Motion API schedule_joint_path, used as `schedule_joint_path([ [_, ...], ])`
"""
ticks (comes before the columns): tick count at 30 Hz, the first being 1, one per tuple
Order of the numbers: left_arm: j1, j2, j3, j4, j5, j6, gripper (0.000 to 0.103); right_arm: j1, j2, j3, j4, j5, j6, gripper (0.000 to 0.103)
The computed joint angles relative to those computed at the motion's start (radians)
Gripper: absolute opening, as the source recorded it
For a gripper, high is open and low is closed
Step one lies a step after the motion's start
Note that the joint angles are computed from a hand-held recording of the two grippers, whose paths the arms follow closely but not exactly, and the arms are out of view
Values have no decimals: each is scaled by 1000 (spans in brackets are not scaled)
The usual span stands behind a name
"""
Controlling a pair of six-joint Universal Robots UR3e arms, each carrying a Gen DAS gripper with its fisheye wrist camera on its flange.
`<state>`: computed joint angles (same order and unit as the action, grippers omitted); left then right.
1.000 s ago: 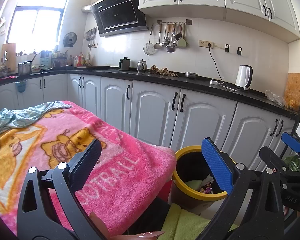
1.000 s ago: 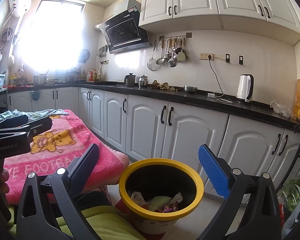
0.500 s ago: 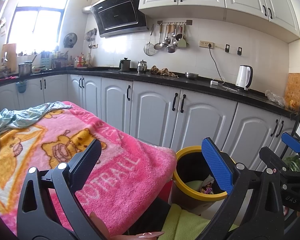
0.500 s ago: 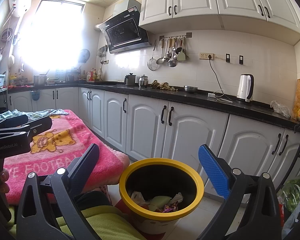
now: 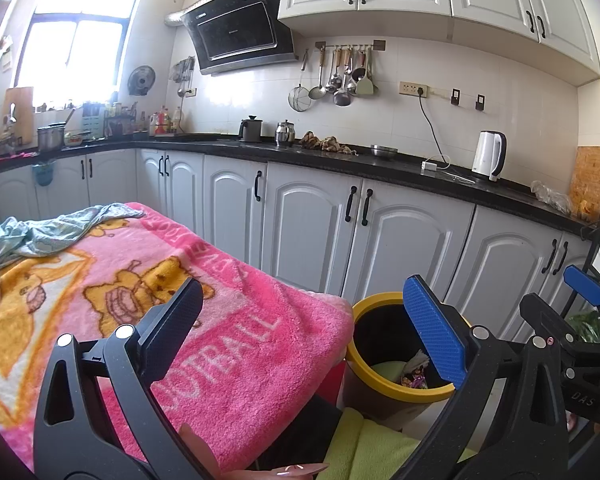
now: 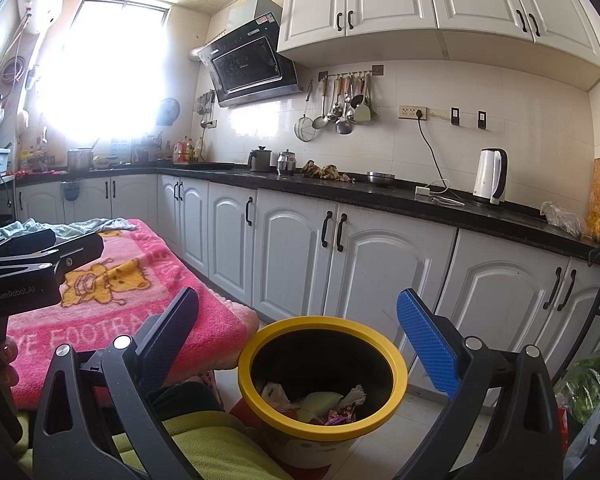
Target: Collect trash
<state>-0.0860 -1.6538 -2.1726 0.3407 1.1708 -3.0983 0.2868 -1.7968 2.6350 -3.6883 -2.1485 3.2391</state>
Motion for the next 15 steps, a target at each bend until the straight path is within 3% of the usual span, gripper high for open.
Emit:
schedule_joint_path([
  [15,5,5,5,-11,-3,-1,92,-7,2,6,-6,5,2,97],
])
